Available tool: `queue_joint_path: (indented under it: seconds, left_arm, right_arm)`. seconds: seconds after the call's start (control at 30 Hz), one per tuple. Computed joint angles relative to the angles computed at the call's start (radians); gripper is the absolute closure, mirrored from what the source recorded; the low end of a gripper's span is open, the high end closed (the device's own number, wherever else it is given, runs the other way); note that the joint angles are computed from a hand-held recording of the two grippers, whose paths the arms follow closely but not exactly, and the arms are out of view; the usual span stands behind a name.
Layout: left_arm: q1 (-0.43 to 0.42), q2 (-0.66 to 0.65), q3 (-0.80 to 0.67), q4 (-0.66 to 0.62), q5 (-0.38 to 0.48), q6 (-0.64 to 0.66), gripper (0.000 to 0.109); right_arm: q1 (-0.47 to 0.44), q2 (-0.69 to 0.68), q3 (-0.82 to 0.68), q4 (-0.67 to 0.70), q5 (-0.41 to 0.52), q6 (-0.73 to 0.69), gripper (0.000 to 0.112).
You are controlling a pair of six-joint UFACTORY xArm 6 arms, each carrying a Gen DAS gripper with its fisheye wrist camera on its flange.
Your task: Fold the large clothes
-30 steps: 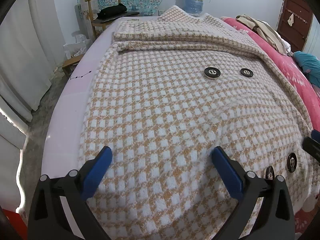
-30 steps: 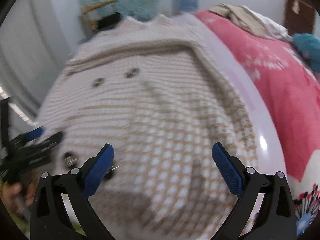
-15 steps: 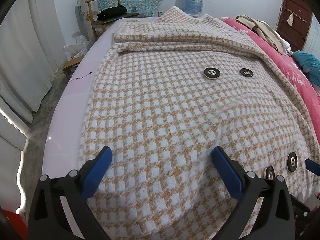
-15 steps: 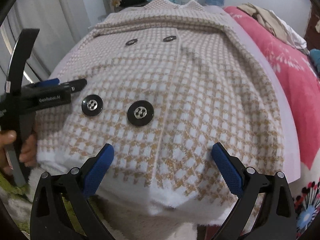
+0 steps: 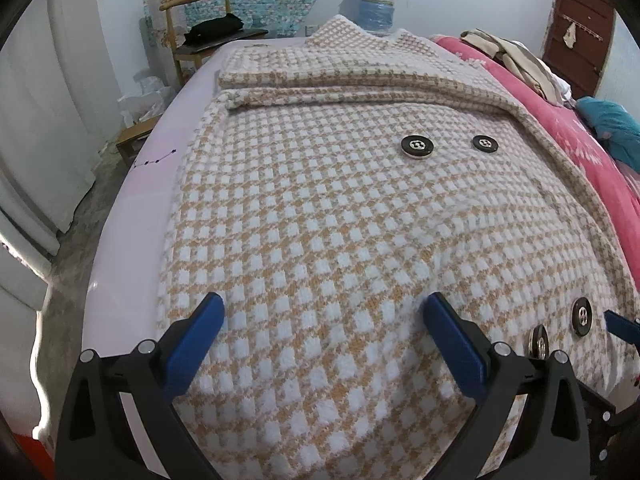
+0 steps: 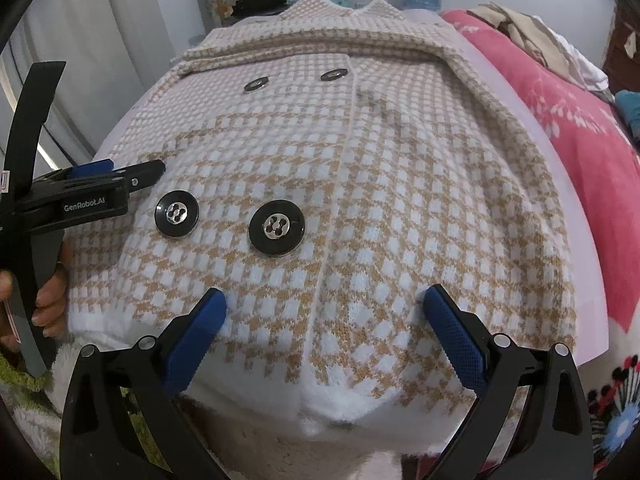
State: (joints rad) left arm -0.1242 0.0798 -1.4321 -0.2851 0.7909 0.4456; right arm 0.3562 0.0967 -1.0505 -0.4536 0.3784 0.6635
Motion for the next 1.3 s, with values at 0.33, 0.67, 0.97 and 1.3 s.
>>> queue_joint_path:
  seconds: [0.33, 0.67, 0.97, 1.3]
  left_arm:
    - [0.035, -0.049, 0.024, -0.067, 0.015, 0.082, 0.010]
    - [0.176, -0.209, 0.150, -0.268, 0.182, 0.266, 0.016]
    - [0.261, -0.238, 0.198, -0.319, 0.317, 0.233, 0.049]
    - [0.331, -0.167, 0.134, -0.434, 0.491, 0.233, 0.053]
  right_arm:
    - [0.003, 0.002, 0.001, 0.012, -0.005, -0.010, 0.017]
    - [0.002, -0.001, 0.006, 0.008, -0.008, -0.005, 0.017]
    - [0.001, -0.002, 0.007, 0.015, -0.010, -0.014, 0.017]
    - [-0.001, -0.003, 0.008, 0.019, -0.011, -0.022, 0.017]
